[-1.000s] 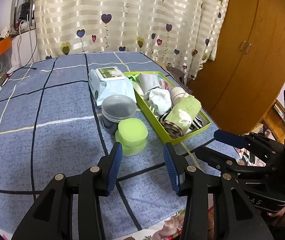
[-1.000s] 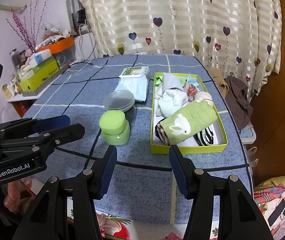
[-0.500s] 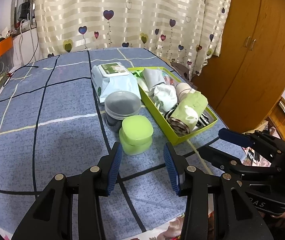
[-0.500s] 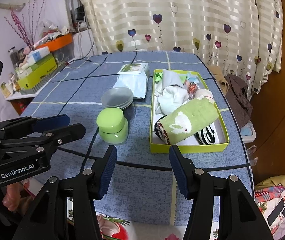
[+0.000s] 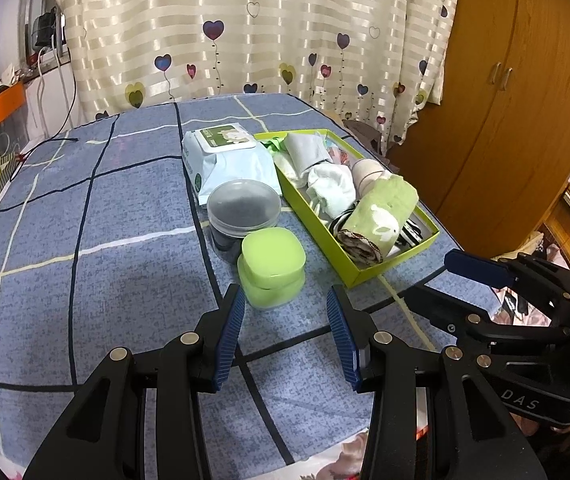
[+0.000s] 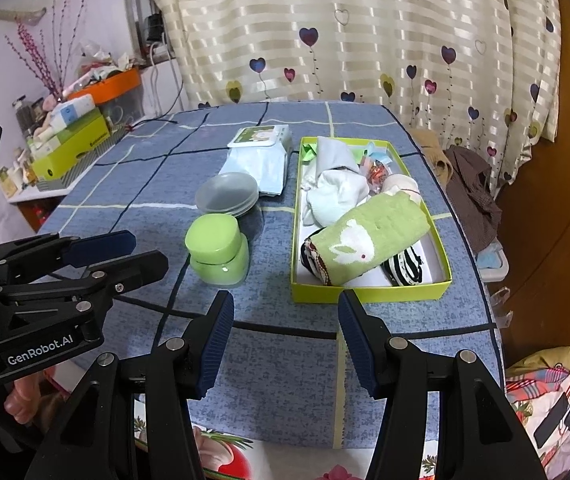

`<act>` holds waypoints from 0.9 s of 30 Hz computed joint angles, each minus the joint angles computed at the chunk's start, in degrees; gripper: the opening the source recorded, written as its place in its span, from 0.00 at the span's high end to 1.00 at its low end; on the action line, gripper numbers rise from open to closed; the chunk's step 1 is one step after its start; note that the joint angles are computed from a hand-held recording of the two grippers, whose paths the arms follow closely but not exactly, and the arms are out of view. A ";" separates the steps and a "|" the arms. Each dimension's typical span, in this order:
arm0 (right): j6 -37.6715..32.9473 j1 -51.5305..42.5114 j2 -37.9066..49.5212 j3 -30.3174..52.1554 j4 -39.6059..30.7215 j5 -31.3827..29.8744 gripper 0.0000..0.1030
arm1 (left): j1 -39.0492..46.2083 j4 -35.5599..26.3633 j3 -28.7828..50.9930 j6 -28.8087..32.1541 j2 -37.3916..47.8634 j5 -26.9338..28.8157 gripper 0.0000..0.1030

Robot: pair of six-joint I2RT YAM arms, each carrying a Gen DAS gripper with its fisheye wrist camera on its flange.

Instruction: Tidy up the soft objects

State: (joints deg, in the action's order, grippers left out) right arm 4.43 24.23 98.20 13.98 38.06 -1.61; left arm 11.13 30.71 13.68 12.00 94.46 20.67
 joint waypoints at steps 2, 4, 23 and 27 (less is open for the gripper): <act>0.00 0.00 0.00 0.00 0.00 0.00 0.47 | -0.07 0.12 -0.01 0.04 0.09 -0.17 0.57; 0.04 0.03 0.04 0.01 0.05 -0.01 0.47 | -0.14 0.06 0.02 -0.04 0.12 -0.33 0.57; 0.08 0.10 1.61 0.87 0.01 0.25 0.47 | -0.83 0.22 0.92 0.01 1.90 -0.36 0.57; 0.17 0.14 1.53 0.94 -0.28 0.28 0.47 | -0.75 0.32 1.02 0.02 2.23 -0.28 0.57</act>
